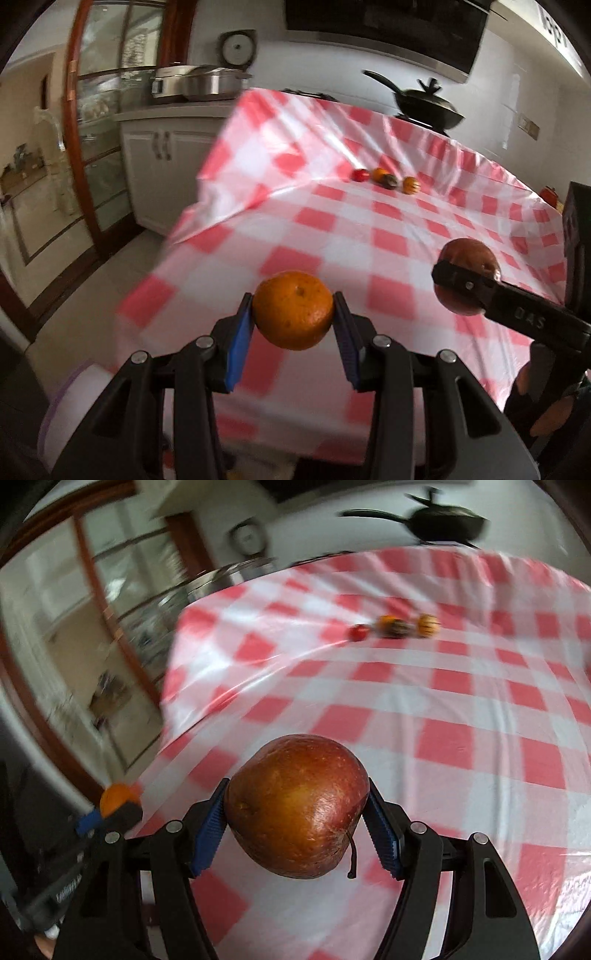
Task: Organize fruits
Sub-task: 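Carry the tangerine and the red apple over the white box, then open the left gripper while the right opens, releasing tangerine and apple into box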
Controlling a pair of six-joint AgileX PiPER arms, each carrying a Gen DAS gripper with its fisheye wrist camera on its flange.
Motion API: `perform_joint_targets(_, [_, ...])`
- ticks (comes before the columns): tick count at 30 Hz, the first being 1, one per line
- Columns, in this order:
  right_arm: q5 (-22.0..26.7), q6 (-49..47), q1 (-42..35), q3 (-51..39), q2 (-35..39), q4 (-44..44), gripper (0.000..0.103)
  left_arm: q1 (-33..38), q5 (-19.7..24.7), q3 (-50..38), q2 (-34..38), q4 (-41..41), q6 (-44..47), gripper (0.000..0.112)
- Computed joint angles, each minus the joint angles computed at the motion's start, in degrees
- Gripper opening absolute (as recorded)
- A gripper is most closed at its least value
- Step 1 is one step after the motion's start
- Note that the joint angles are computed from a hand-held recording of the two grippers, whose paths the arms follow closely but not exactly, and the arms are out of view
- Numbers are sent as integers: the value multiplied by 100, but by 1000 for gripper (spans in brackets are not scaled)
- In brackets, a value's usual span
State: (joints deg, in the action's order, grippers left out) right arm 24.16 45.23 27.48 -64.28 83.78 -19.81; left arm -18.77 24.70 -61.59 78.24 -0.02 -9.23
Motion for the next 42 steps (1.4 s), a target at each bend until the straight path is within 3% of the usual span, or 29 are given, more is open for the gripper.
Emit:
perform_joint_targets(6, [294,-93,826,-441,310,-215,67,971,6,861,-853,-546,800,42])
perform_joint_targets(11, [449,-475,1404,-781,594,-173,67,1973,146,1563,-1305,-1537,1970,42])
perform_joint_targets(20, [704,-1591,2330,-1328,1281,276,67,3247,203,2375,-1319,-2621,3460,42])
perform_joint_targets(32, [1305,-2779,2993,-1995,2299,838,67,4027,-13,2658,-647,-2678,3918,42])
perform_joint_targets(42, [2395,-3927,3172,-3543,3844,1577,67,4399,-255,2709,281,-1395,3087,43])
